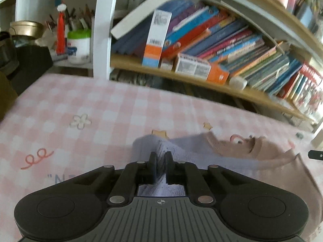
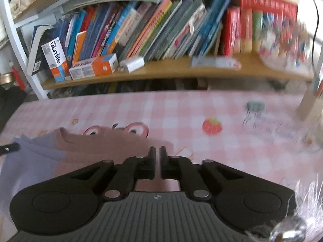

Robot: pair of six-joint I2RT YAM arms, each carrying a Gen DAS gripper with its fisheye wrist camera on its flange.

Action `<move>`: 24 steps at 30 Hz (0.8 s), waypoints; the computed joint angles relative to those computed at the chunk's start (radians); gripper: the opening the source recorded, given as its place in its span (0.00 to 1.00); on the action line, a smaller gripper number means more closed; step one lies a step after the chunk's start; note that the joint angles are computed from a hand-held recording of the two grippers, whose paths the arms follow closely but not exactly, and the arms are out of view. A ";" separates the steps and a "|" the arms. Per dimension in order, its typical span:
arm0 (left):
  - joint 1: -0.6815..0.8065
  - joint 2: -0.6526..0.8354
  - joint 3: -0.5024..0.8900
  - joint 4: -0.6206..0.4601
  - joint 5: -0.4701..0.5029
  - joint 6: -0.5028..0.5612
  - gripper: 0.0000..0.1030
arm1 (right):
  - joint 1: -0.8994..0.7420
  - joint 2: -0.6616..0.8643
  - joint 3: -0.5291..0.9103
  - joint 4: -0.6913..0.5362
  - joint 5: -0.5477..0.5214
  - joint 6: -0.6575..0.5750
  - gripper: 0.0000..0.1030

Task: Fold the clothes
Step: 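Lay the hem down near the collar with both grippers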

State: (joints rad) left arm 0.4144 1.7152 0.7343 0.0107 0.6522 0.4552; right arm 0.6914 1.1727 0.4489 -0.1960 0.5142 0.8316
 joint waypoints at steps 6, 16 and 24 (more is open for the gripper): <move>0.003 0.023 0.020 -0.016 -0.006 0.008 0.15 | -0.023 0.086 0.011 0.050 -0.052 -0.054 0.33; 0.098 -0.101 -0.015 -0.045 0.151 0.013 0.05 | 0.133 -0.096 0.015 -0.057 0.154 -0.003 0.05; -0.061 0.100 0.075 0.075 -0.079 -0.093 0.05 | -0.026 0.208 0.075 0.158 0.074 -0.137 0.05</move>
State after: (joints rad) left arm 0.3534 1.8150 0.8090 0.0857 0.5736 0.3626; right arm 0.6654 1.3804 0.5234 -0.0383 0.5883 0.6943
